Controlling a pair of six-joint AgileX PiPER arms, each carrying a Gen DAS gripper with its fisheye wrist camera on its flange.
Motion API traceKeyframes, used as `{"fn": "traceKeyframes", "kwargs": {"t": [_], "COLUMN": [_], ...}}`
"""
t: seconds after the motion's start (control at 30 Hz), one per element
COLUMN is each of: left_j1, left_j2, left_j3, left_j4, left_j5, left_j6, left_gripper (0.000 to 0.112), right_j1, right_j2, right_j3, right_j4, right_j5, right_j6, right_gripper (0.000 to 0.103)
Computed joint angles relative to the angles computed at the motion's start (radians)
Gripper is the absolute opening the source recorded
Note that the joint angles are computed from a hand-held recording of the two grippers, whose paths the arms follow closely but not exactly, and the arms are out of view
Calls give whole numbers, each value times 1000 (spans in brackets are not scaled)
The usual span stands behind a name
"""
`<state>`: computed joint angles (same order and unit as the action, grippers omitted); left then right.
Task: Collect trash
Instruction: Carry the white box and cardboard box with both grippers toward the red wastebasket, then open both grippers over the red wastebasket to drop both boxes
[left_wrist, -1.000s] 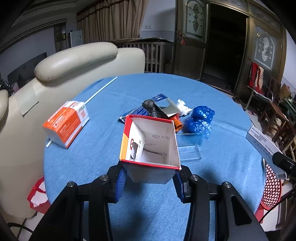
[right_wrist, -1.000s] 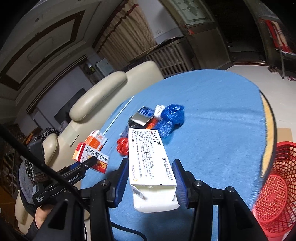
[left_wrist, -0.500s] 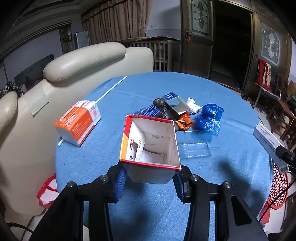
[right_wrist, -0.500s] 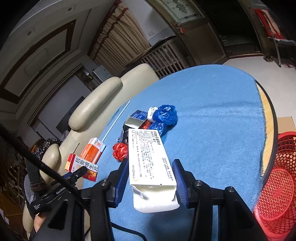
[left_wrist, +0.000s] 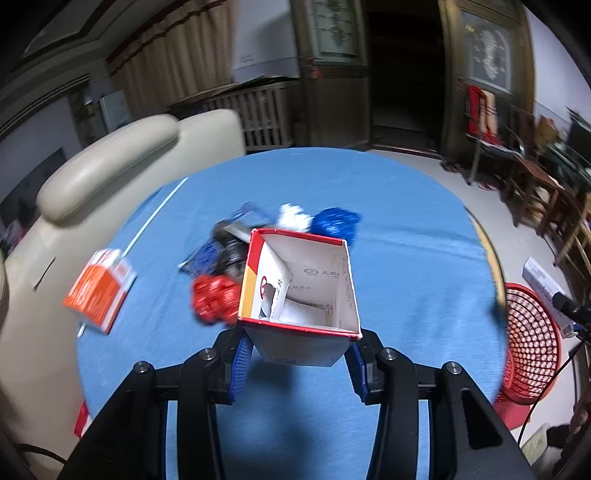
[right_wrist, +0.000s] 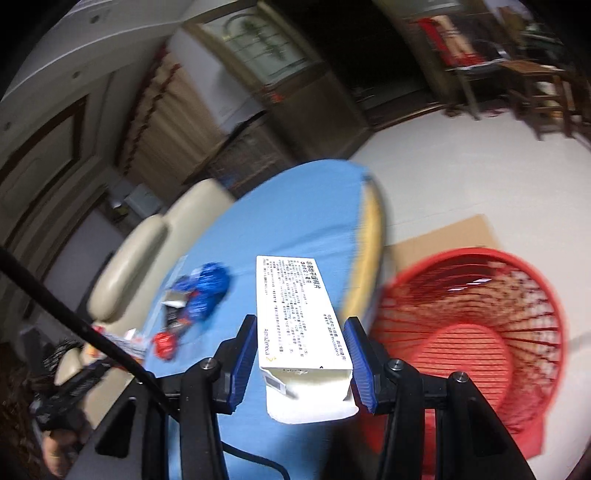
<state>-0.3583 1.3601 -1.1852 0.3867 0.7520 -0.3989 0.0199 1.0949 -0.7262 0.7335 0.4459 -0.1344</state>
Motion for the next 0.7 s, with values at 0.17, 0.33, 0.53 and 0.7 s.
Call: {"fn": "traceKeyframes", "kwargs": {"t": [0.17,0.33,0.53,0.7], "left_j1": [-112,-197,-267,-339], "left_j2": [57,109,168,216], "left_j3": [-69,-129,-198,-253], "left_j4": [18,23,7,1], "left_j5": [24,40,55,68], "left_j6": [-27,-36,-19,-15], "left_gripper": [47,47,47,47], "right_j1": [-179,-266,-323,-401], "right_j2": [-32,-22,14,24], "right_j3": [79,127,134,143], "right_j4": [-14,-21,-32,-5], "right_j5": [63,78,78,88], "right_j6": [-50,-89,-107,-139], "right_gripper": [50,50,55,77]}}
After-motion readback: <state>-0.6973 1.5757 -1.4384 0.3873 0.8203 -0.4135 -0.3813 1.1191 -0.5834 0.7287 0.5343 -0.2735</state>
